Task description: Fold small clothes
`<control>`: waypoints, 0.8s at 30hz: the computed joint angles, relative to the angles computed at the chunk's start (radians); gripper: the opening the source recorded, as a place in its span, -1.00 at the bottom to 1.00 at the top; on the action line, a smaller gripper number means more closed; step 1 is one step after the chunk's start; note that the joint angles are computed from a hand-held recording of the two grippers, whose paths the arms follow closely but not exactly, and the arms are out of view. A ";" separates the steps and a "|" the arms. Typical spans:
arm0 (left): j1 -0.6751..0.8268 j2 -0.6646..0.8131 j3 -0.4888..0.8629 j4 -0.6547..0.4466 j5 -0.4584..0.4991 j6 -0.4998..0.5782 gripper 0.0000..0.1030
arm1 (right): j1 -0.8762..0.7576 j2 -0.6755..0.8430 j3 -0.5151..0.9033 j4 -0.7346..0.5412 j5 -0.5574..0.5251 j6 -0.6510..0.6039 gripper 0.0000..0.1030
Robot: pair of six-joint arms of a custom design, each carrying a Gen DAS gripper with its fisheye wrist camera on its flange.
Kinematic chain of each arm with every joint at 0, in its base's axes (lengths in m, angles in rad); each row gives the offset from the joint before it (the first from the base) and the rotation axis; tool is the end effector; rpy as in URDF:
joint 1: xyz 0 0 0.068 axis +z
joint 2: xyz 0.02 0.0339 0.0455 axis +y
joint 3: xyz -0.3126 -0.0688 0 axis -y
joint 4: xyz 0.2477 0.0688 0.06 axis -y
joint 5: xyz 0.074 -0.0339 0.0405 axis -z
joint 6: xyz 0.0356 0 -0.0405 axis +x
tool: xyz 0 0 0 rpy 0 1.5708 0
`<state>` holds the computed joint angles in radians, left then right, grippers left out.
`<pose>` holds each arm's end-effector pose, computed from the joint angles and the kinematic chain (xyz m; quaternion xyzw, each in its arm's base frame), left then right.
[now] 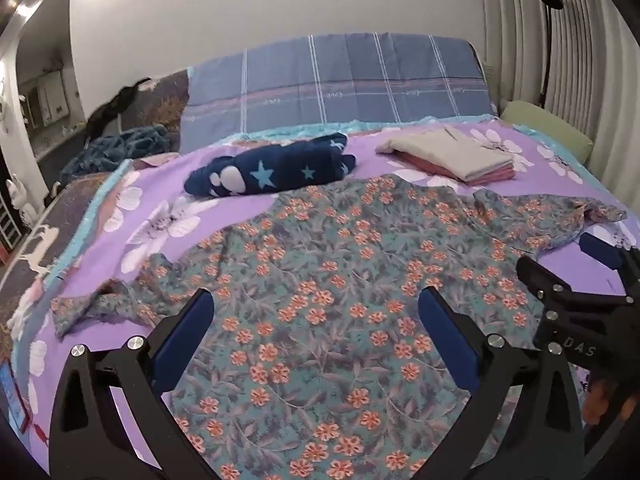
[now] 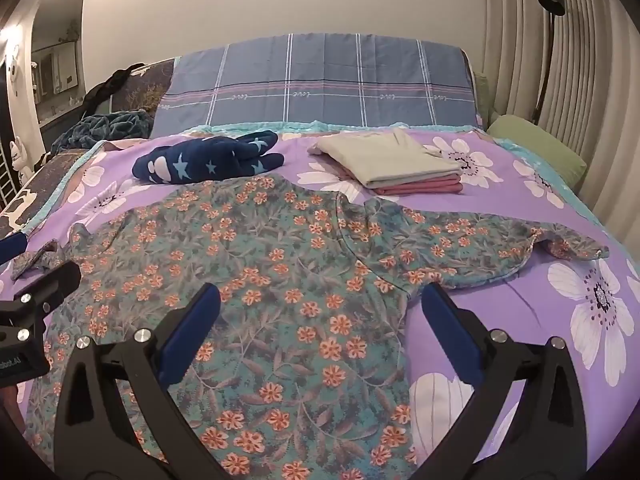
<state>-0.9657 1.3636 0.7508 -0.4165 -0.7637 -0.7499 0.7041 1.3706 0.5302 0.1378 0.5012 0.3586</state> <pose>0.1592 -0.1869 0.2406 -0.0028 0.8997 0.0471 0.4339 0.2002 0.1476 0.2074 -0.0483 0.8838 0.0125 0.4653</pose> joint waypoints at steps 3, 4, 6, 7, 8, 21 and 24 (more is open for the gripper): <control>-0.020 0.005 -0.002 -0.015 -0.040 -0.031 0.97 | -0.003 0.001 0.000 -0.007 -0.005 0.002 0.96; -0.026 0.007 -0.002 -0.022 -0.047 -0.041 0.97 | -0.005 0.000 -0.001 -0.008 -0.007 0.002 0.96; -0.012 0.012 0.010 -0.027 -0.031 -0.032 0.97 | -0.007 0.005 0.002 -0.014 -0.007 0.004 0.96; -0.012 0.014 0.012 -0.035 -0.030 -0.040 0.97 | -0.008 0.007 0.002 -0.015 -0.006 0.006 0.96; -0.008 0.018 0.019 -0.045 -0.029 -0.043 0.97 | -0.009 0.008 0.001 -0.015 -0.007 0.007 0.96; 0.021 0.005 0.004 -0.036 0.047 -0.066 0.97 | 0.010 0.016 0.033 -0.086 0.024 0.028 0.96; 0.040 -0.006 -0.020 -0.005 0.097 -0.068 0.97 | 0.015 0.028 0.053 -0.120 0.033 0.042 0.96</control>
<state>-0.9257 1.3572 0.7309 -0.4213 -0.6666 -0.8183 0.7186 1.3985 0.5828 0.0178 0.5340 0.4007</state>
